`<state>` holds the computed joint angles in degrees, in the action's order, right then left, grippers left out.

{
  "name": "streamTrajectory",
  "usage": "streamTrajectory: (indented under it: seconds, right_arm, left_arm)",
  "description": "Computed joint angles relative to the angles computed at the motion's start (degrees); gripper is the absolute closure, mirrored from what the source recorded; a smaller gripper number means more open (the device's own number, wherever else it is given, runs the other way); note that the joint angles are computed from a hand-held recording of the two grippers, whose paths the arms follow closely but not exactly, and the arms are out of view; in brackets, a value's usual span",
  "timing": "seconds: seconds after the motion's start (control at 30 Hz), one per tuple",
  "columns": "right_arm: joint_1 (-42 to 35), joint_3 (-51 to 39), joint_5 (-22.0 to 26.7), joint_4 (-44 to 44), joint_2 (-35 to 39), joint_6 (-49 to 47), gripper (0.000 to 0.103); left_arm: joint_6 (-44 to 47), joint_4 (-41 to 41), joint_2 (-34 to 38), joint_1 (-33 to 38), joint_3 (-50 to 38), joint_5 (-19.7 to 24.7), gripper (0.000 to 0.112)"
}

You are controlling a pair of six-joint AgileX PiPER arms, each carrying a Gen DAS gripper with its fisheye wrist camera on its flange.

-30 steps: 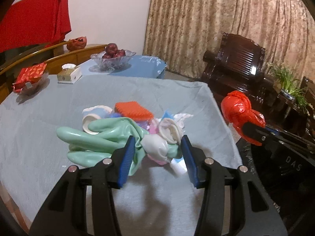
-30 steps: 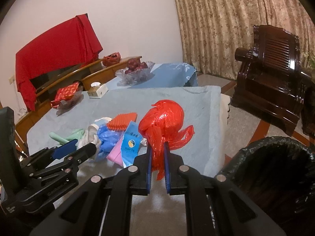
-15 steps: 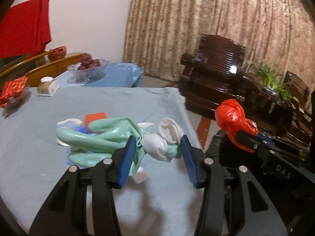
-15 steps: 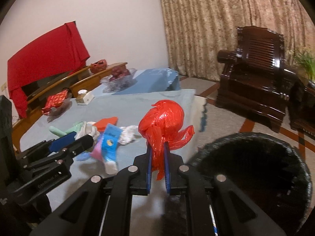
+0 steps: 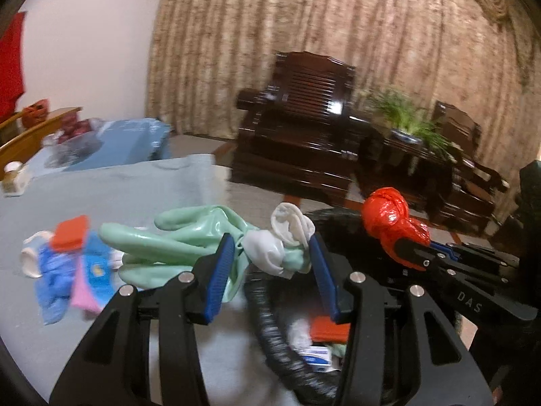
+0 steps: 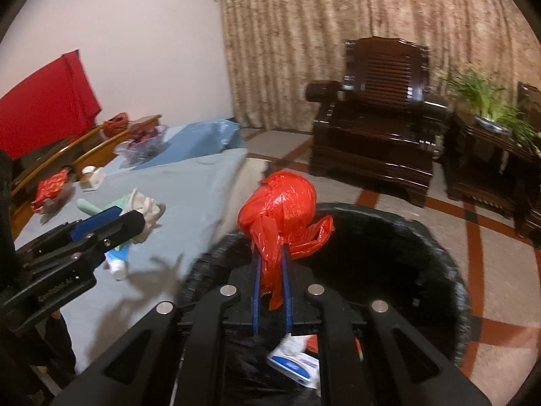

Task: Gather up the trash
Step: 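Carry red bag and gloves over the bin and open both grippers, then move both grippers back over the remaining trash on the table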

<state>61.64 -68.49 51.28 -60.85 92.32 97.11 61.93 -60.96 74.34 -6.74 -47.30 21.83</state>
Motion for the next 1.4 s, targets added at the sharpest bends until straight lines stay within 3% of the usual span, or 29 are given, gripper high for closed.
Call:
streamTrajectory:
  seconds: [0.17,0.2,0.27,0.3,0.33,0.37,0.43,0.53,0.67,0.8,1.03,1.4]
  right_arm:
    - [-1.22,4.91,0.98,0.81,-3.0,2.38,0.093]
    - [-1.43,6.38,1.13,0.91,-3.84,3.16,0.092]
    - [-2.59,7.55,0.91,2.41,-4.38,2.9,0.087]
    - [-2.83,8.04,1.16,2.55,-4.52,3.2,0.084]
    - [-3.0,8.77,1.43,2.7,-4.89,3.54,0.072]
    - [-3.11,9.25,1.78,3.02,-5.13,3.62,0.053]
    - [-2.57,9.73,3.41,2.87,-5.25,4.4,0.039]
    - [-1.47,10.33,6.26,2.21,-5.3,5.52,0.022]
    - [-1.47,9.32,6.75,1.92,-4.71,6.11,0.009]
    - [-1.46,8.13,6.02,1.0,-3.83,6.35,0.007]
    - [-0.46,0.27,2.9,-0.17,1.63,3.13,0.006]
    - [0.47,-24.61,-3.86,1.72,18.83,-9.18,0.006]
  left_arm:
    - [4.97,-5.2,5.36,-5.53,-1.91,0.8,0.071]
    - [6.35,-6.63,6.01,-6.31,-2.03,0.71,0.083]
    - [8.52,-8.64,7.86,-8.5,-2.81,0.71,0.085]
    - [9.19,-9.39,8.8,-8.93,-3.49,1.43,0.082]
    - [10.13,-10.54,9.59,-9.4,-3.9,2.13,0.076]
    - [10.95,-11.5,10.02,-9.73,-3.92,2.27,0.07]
    - [12.58,-13.57,10.26,-10.02,-3.65,2.09,0.053]
    - [14.08,-15.45,9.83,-9.7,-2.81,1.37,0.042]
    - [15.34,-16.88,7.31,-6.15,-0.45,1.27,0.03]
    - [14.79,-15.68,4.34,-0.98,1.23,1.52,0.022]
    - [13.44,-10.72,-0.31,12.44,2.78,4.23,0.022]
    - [20.29,-9.12,0.13,36.96,1.77,10.13,0.022]
